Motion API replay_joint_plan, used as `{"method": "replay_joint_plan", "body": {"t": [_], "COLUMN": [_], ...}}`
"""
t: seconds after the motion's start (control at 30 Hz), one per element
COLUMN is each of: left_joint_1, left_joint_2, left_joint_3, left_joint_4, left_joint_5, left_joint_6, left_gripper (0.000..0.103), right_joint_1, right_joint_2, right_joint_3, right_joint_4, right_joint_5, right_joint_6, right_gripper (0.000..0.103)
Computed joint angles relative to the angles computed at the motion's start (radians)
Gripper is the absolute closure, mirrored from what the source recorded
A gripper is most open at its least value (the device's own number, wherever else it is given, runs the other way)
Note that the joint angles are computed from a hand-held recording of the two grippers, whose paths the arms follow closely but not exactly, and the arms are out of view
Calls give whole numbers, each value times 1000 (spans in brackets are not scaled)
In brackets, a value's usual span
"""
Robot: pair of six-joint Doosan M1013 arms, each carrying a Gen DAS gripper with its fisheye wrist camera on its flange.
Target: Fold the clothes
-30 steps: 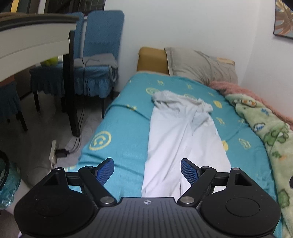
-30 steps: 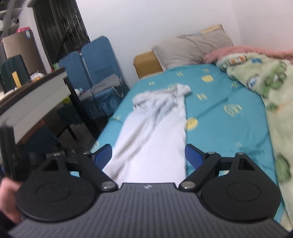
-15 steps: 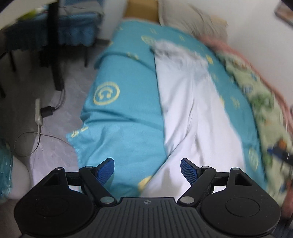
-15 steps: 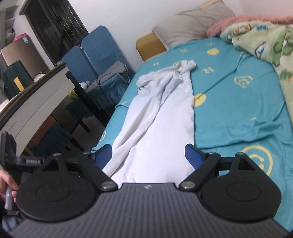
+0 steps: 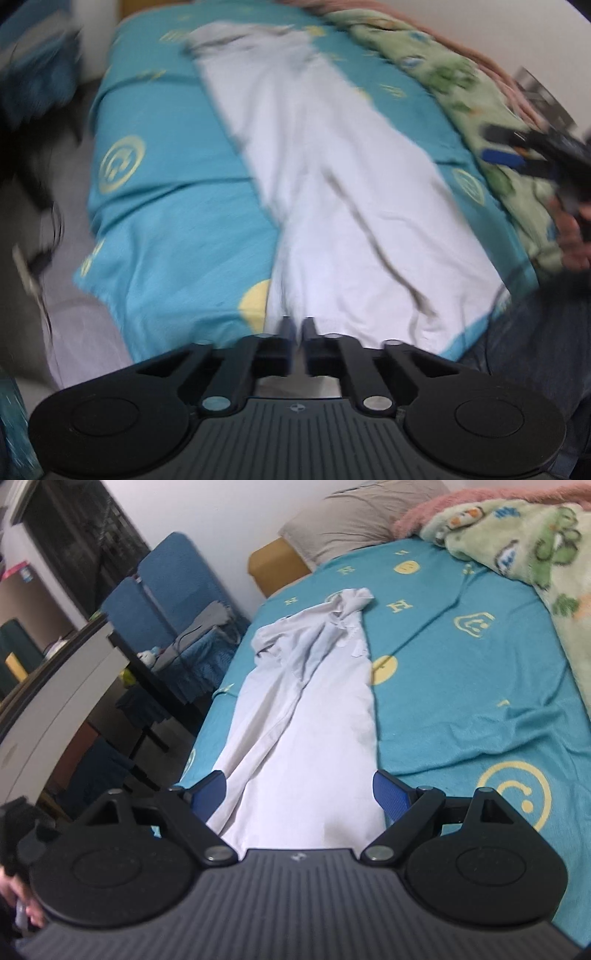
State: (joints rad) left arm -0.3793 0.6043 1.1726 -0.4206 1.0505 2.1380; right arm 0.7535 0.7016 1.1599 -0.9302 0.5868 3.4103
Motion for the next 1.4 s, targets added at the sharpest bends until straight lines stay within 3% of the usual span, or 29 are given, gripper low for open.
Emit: {"method": "replay_joint_plan", "body": {"t": [0.17, 0.33, 0.47, 0.6, 0.7, 0.83, 0.9, 0.97, 1.03, 1.13, 1.23, 1.4], "left_joint_1": [-63, -136, -186, -224, -211, -170, -140, -110, -87, -59, -46, -57], "left_joint_2": [-77, -146, -162, -128, -89, -55, -59, -63, -64, -59, -37, -20], "left_joint_3": [57, 104, 127, 127, 102, 68, 77, 93, 109, 132, 122, 112], "left_joint_4": [121, 231, 269, 282, 200, 48, -9, -60, -84, -97, -83, 15], "left_joint_5": [-106, -195, -223, -203, -123, -39, -71, -114, -154, -200, -174, -197], "left_joint_6": [30, -24, -58, -133, -178, -277, -361, -451, -541, -662, -750, -847], "left_gripper": [102, 103, 103, 102, 101, 89, 79, 60, 54, 51, 51, 51], "right_joint_1": [2, 5, 5, -1, -5, -12, -15, -16, -20, -34, -46, -52], "right_joint_2": [-20, -40, -50, -54, -50, -53, -58, -59, -60, -66, -70, -65], "right_joint_3": [34, 70, 90, 102, 102, 119, 133, 137, 143, 166, 182, 185], "right_joint_4": [-50, -88, -89, -64, 10, 99, 105, 120, 163, 268, 409, 550], "right_joint_5": [19, 27, 29, 16, 2, -46, -78, -90, -115, -187, -230, -244], "right_joint_6": [108, 211, 242, 246, 187, 138, 158, 158, 138, 111, 50, -9], "right_gripper": [15, 15, 15, 15, 15, 15, 15, 16, 16, 16, 27, 29]}}
